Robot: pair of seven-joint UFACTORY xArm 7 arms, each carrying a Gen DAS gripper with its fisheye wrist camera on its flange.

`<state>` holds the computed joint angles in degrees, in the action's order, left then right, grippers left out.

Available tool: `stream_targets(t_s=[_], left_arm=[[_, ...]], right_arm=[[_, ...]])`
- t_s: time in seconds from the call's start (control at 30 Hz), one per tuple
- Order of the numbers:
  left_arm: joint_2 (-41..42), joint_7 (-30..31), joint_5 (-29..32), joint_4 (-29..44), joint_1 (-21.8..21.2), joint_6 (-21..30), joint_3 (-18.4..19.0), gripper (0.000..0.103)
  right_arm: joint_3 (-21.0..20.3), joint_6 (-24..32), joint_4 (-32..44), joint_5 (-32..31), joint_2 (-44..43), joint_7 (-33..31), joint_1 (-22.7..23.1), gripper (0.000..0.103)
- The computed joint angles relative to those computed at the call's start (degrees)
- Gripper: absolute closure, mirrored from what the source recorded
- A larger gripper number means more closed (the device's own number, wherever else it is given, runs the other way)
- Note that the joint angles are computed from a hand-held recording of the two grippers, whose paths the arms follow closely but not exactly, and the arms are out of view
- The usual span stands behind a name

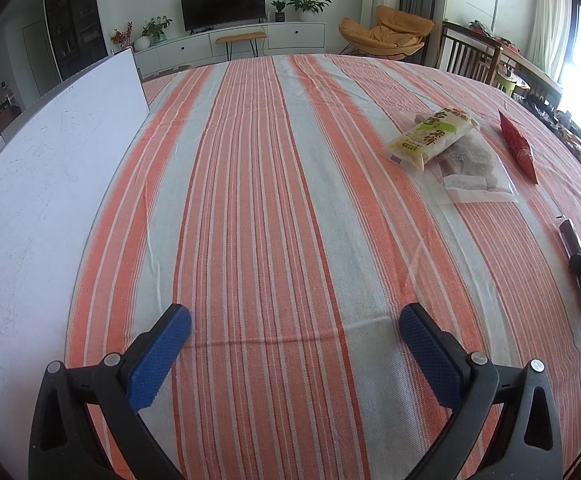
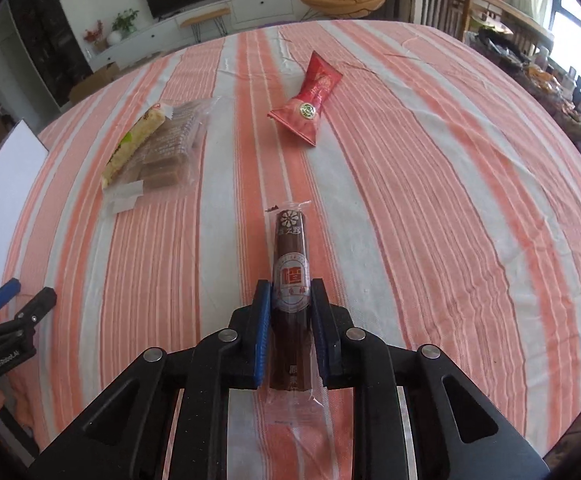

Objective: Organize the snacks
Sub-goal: 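Grasp the brown sausage stick with the right tool, then set the sausage back on the table and open the right tool, then grasp the yellow-green rice cracker pack with the left tool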

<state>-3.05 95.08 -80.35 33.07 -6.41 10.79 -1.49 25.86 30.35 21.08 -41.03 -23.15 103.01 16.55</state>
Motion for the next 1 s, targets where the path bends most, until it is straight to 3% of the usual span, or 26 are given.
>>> stream_targets(t_s=[0.03,0.1,0.13,0.2,0.27,0.33,0.43,0.57,0.63,0.67,0.7,0.77,0.8,0.9,1.0], left_arm=[[0.0,0.0,0.1,0.0,0.0,0.1,0.0,0.000],[0.0,-0.4,0.5,0.0,0.1,0.4,0.1,0.000],[0.0,-0.5,0.8,0.1,0.1,0.7,0.1,0.000],[-0.2,-6.6,8.5,0.0,0.5,2.4,0.1,0.000],[-0.3,-15.2,17.8,1.8,1.2,9.1,0.6,0.000],[-0.2,-19.4,19.4,4.6,0.6,12.7,0.3,0.000],[2.5,-19.0,17.0,10.9,-1.2,16.4,-0.9,0.000],[12.2,-28.6,29.7,21.0,-2.9,16.3,-4.1,0.001],[15.3,-30.7,33.2,23.4,-2.8,15.9,-5.7,0.012],[16.3,-29.9,33.1,24.6,-2.4,18.0,-6.0,0.027],[17.0,-28.0,30.6,26.3,0.5,22.4,-7.8,0.050],[16.6,-28.2,29.0,26.6,3.5,25.6,-9.7,0.075],[15.1,-28.4,28.3,25.1,1.8,23.6,-8.1,0.075],[9.6,-26.2,25.3,19.3,2.6,21.9,-7.0,0.075],[2.9,-30.0,28.1,12.1,2.6,20.4,-3.9,0.075]], right_arm=[[2.0,0.8,0.4,-2.3,0.4,2.1,-0.9,0.075],[5.3,0.5,0.5,-8.8,0.9,8.5,-2.6,0.045],[5.8,1.6,1.4,-10.3,2.1,10.0,-2.4,0.039],[4.6,4.1,2.3,-9.6,3.2,8.8,-0.6,0.036],[3.0,3.2,1.2,-10.7,1.9,10.8,0.7,0.036],[1.9,1.0,0.3,-13.7,1.5,14.1,0.0,0.035],[1.1,0.2,0.0,-15.5,1.8,15.5,0.1,0.034],[0.3,1.4,0.8,-15.2,2.9,14.8,1.3,0.032],[0.0,1.9,1.1,-15.2,3.2,14.7,1.9,0.032],[-0.2,2.2,1.2,-15.2,3.4,14.5,2.1,0.032],[-0.4,2.3,1.3,-15.1,3.6,14.4,2.3,0.031],[-0.8,2.6,1.5,-15.2,3.9,14.0,2.7,0.030],[-0.9,2.8,1.7,-15.1,4.2,13.8,2.9,0.029],[-1.2,3.5,2.1,-14.9,4.8,13.6,3.6,0.029],[-1.6,3.7,2.2,-14.9,4.8,13.6,4.1,0.029]])
